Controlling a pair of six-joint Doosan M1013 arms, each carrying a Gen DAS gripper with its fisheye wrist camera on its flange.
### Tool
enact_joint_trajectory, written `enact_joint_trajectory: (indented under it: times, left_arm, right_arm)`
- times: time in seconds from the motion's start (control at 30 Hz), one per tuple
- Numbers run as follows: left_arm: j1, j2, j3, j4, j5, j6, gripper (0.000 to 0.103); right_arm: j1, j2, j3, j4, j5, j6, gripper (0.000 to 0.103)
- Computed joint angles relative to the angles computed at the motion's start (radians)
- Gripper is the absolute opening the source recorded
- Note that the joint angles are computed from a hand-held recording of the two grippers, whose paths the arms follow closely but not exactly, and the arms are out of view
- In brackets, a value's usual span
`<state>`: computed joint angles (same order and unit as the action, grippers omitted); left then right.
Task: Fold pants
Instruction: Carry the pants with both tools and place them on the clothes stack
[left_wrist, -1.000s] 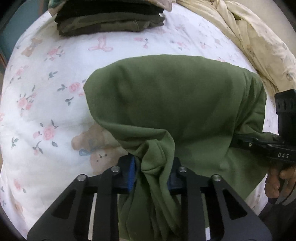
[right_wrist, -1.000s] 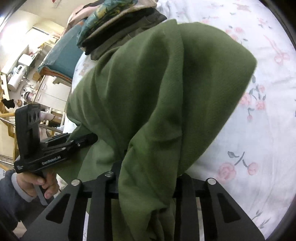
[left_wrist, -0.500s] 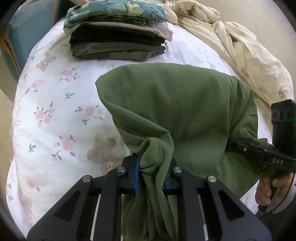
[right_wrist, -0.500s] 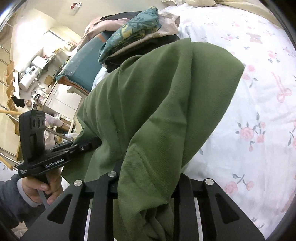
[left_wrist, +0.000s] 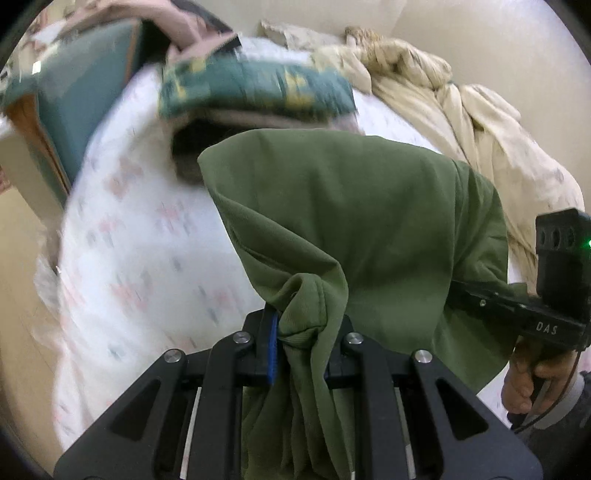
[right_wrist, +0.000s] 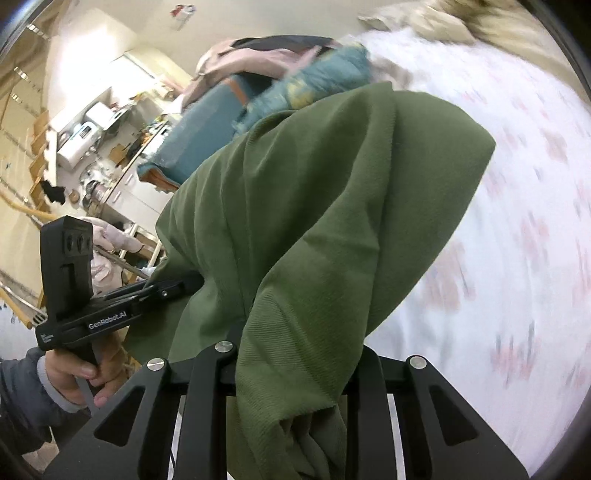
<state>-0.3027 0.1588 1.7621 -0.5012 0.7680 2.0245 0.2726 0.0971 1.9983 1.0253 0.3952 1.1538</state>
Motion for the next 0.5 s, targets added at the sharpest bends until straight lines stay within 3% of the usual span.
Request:
enact_joint_trajectory:
  times: [0.2, 0.3, 0.4, 0.5]
  left_arm:
    - [0.029, 0.079, -0.19, 0.002, 0.001, -0.026, 0.014]
    - [0.037, 0.154, -0.318, 0.018, 0.024, -0.096, 0.015]
    - [0.034, 0.267, -0.485, 0.094, 0.102, -0.204, 0.016]
    - [0.022, 0.356, -0.578, 0.145, 0.08, -0.225, 0.021]
  right_arm:
    - [-0.049, 0.075, -0.182, -0.027, 0.053, -0.061, 0.023]
    - [-0.087, 0.14, -0.297, -0.013, 0.112, -0.065, 0.023]
    - [-0.121, 0.224, -0.423, -0.064, 0.174, 0.03, 0.024]
    - [-0.145, 0.314, -0.547, -0.18, 0.241, 0.174, 0.025]
